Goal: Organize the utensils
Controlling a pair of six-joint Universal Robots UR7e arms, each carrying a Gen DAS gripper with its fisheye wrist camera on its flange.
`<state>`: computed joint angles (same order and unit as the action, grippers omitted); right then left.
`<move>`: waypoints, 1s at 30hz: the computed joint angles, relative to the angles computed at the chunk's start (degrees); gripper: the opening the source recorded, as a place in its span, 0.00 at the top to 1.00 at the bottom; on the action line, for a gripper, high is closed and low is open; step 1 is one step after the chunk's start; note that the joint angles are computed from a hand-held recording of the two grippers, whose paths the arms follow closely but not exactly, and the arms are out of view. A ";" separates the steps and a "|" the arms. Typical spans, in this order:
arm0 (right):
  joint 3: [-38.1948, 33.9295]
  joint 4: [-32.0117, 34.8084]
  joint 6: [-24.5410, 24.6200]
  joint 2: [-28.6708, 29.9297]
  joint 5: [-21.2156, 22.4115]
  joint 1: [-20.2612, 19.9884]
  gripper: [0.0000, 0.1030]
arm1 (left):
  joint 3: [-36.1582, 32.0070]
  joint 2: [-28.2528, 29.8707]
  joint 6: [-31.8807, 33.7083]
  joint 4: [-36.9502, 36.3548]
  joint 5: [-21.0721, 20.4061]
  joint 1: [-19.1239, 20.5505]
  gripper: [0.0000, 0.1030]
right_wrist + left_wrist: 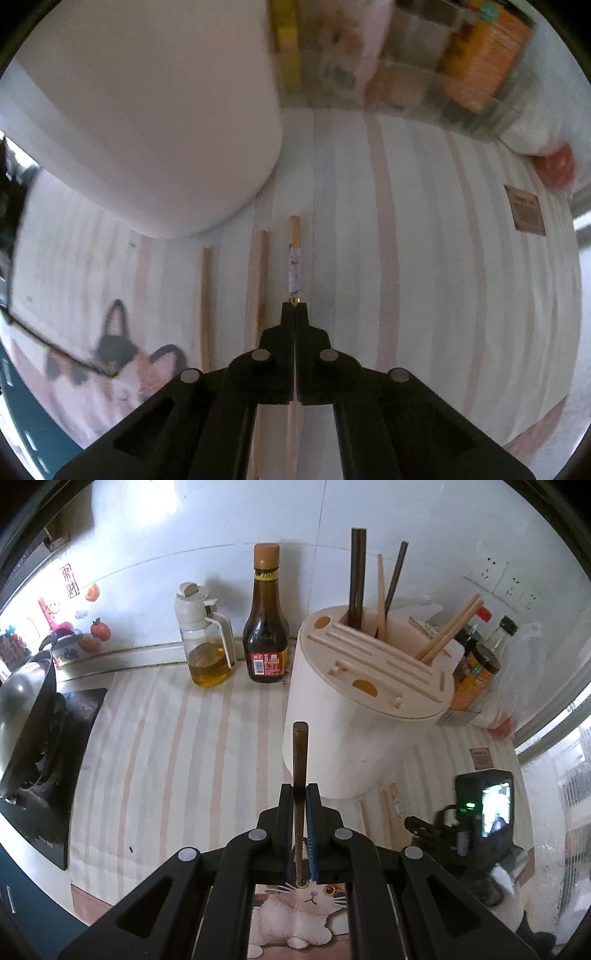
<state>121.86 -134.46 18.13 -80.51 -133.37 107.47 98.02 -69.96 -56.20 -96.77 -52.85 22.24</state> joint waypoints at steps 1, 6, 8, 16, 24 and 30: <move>0.56 -0.71 -0.02 -1.31 0.26 0.47 1.00 | -0.07 -0.04 0.17 0.08 0.10 -0.22 0.96; 2.18 -2.51 0.56 -7.29 2.23 2.33 1.00 | -0.35 -0.52 0.67 -0.14 0.07 -1.42 0.96; 2.48 -2.43 0.90 -9.12 3.13 3.19 1.00 | -0.61 -0.57 0.85 -0.13 0.18 -1.81 0.96; 2.58 3.46 3.32 -7.97 7.94 -0.43 0.99 | -0.88 -0.76 0.79 -0.18 0.89 -2.46 0.96; 1.27 7.55 4.63 -1.22 3.58 -1.41 0.69 | -0.62 -0.41 -0.30 1.34 1.15 -2.55 0.96; -2.11 13.55 6.10 1.97 -0.30 0.67 0.94 | -0.52 0.03 -0.62 1.06 0.95 -2.38 0.96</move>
<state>119.75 -120.91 24.23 -78.54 -133.67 108.14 97.51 -69.93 -56.83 -95.71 -51.90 19.86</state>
